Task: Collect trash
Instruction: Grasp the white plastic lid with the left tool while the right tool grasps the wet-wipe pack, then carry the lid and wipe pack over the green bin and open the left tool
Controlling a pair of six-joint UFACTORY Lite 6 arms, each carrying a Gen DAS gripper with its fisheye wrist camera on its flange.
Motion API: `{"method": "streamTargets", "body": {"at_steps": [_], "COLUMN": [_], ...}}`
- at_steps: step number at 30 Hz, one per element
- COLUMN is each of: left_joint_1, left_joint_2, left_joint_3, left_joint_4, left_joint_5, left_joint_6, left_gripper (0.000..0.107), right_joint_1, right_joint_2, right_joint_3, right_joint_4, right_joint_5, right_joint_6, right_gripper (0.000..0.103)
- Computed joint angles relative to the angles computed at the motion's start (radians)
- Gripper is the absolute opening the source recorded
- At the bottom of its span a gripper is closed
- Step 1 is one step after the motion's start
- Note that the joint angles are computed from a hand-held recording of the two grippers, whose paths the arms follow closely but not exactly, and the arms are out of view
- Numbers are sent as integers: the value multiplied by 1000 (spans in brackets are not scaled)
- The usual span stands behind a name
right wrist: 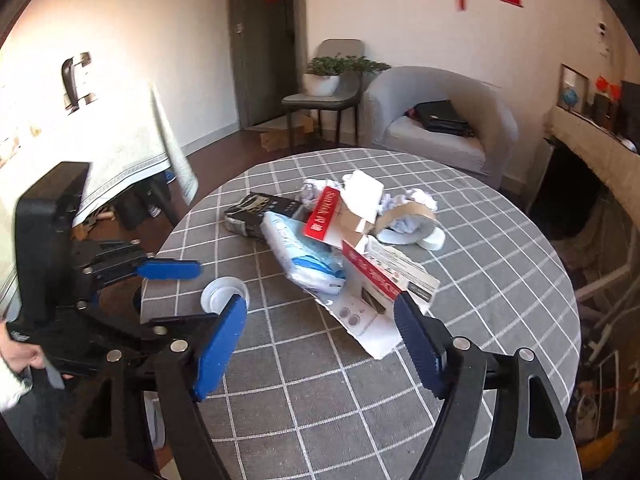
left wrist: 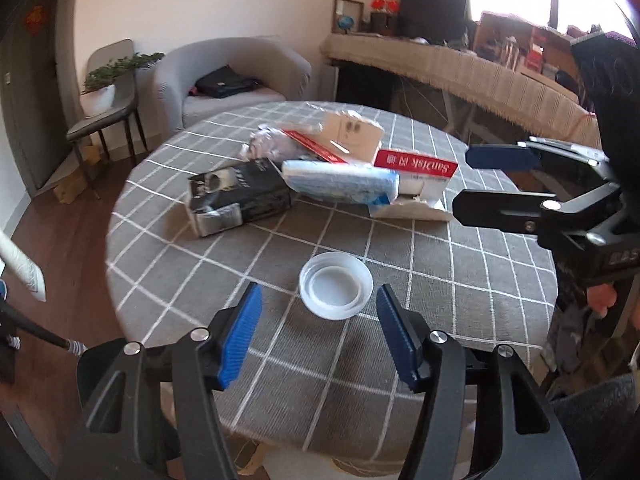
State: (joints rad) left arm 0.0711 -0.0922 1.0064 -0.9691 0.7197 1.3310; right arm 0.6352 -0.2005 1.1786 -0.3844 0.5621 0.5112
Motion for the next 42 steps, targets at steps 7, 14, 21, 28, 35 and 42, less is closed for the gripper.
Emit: {"method": "streamTargets", "body": {"at_steps": [7, 14, 21, 28, 35, 42], "left_joint_1": [-23, 38, 184, 322, 412, 466], "left_joint_2": [63, 99, 192, 266, 333, 392], "left_joint_3": [58, 101, 224, 332, 410, 452], "left_joint_4": [19, -8, 13, 14, 27, 51], "left_joint_5": [2, 76, 187, 256, 274, 237], "left_joint_6": [2, 44, 28, 1, -7, -7], "left_gripper": [43, 42, 42, 42, 42, 42], "right_joint_1": [-16, 44, 93, 105, 60, 54], "right_joint_2": [81, 255, 446, 510, 457, 494], "right_joint_3": [84, 271, 415, 473, 461, 552], "right_joint_4": [130, -4, -142, -220, -36, 57], "right_joint_5": [13, 91, 155, 190, 99, 62], "right_joint_6": [-189, -148, -88, 12, -62, -60], "right_gripper": [63, 49, 42, 15, 11, 11]}}
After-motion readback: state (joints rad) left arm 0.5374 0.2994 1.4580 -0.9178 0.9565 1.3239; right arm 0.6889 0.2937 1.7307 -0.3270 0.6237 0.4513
